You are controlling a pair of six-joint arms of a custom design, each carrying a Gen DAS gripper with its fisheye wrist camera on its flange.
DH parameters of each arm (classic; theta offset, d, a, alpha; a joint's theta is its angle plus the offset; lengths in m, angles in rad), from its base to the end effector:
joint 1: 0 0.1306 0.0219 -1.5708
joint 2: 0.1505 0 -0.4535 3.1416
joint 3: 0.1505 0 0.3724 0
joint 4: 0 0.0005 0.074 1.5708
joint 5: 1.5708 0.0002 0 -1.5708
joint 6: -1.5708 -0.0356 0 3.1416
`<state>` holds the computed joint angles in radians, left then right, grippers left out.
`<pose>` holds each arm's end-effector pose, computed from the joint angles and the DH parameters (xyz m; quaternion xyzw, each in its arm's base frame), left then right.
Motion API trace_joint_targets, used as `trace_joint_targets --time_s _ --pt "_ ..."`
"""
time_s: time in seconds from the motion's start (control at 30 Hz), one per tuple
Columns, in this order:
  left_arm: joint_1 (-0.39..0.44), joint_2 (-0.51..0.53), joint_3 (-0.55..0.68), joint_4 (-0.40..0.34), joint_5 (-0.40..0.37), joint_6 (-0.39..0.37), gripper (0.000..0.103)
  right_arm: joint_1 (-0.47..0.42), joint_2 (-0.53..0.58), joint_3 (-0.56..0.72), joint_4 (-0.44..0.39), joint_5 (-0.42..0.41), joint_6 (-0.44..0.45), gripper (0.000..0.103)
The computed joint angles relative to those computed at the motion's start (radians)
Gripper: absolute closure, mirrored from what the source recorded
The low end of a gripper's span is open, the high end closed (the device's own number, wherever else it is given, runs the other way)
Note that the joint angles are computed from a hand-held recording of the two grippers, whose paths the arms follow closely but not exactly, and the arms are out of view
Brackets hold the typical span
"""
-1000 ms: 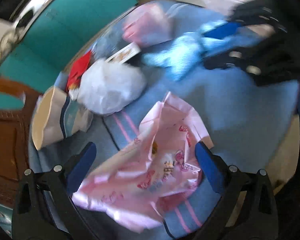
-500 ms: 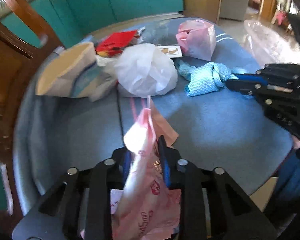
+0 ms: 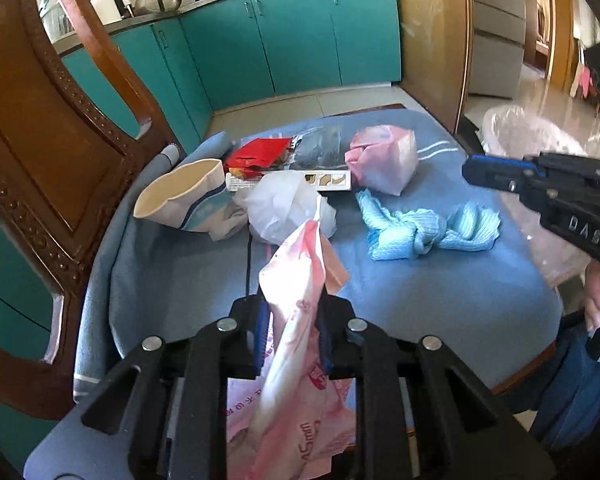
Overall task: Collect trash
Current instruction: 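Carry the blue cloth toward the basket with the right gripper while the left carries the pink bag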
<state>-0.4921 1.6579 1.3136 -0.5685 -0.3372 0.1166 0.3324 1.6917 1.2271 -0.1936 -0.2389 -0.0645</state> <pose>0.4855 -0.2475 0.3604 0.1209 0.9267 0.0560 0.3515 0.5288 0.1909 0.3341 -0.1711 0.8763 0.1911 0.4078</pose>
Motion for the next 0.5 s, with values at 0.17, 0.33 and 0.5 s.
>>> trace_joint_targets --time_s 0.17,0.33,0.5 --pt "-0.006 0.013 -0.005 0.007 -0.003 0.046 0.082 0.022 0.049 0.033 -0.055 0.03 0.003 0.041" --pt "0.004 -0.001 -0.029 0.012 0.014 0.084 0.082 0.078 0.132 0.119 -0.152 0.171 0.094 0.038" --pt "0.011 -0.034 -0.055 0.029 0.008 0.102 0.082 0.082 0.173 0.167 -0.215 0.149 0.087 0.061"
